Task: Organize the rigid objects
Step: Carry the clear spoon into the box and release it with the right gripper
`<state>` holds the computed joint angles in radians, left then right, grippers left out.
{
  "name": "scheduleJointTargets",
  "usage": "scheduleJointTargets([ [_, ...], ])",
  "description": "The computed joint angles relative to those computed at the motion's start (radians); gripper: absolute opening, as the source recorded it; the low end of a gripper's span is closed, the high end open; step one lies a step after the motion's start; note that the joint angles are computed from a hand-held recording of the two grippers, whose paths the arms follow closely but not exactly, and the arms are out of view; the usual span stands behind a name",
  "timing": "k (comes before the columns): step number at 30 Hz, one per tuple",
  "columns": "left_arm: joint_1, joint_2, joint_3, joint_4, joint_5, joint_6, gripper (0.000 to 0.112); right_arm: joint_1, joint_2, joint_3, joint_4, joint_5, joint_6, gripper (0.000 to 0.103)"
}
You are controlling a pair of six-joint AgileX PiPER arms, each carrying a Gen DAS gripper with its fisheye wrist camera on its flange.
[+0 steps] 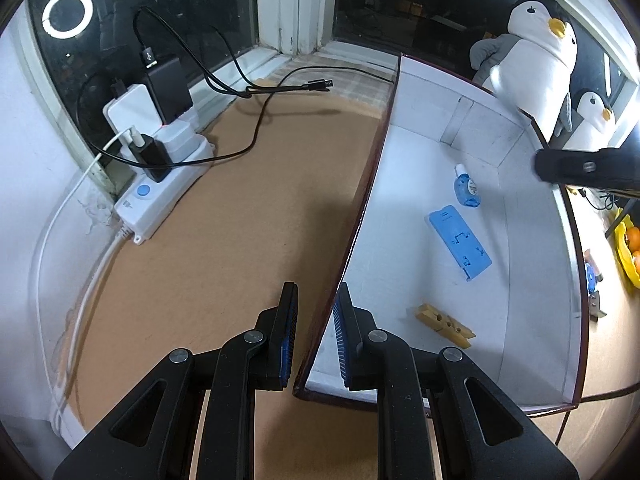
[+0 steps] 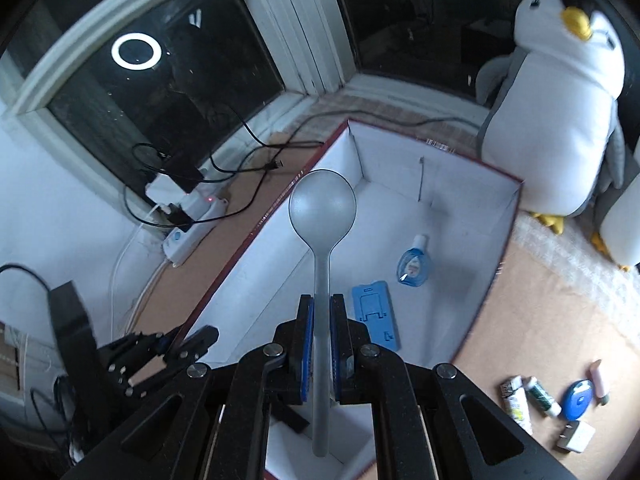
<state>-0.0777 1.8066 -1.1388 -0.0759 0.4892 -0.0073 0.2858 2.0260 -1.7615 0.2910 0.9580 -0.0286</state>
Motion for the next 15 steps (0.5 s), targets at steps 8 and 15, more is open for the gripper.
scheduleJointTargets([
  [8,0.002,0.009,-0.006,-0.029,0.001,0.035,0.016,0.037,0.158,-0.148,-0.063,0.081,0.071,0.007],
  [15,0.01,0.012,-0.006,-0.045,0.001,0.054,0.016,0.07,0.277,-0.273,-0.131,0.171,0.102,0.007],
])
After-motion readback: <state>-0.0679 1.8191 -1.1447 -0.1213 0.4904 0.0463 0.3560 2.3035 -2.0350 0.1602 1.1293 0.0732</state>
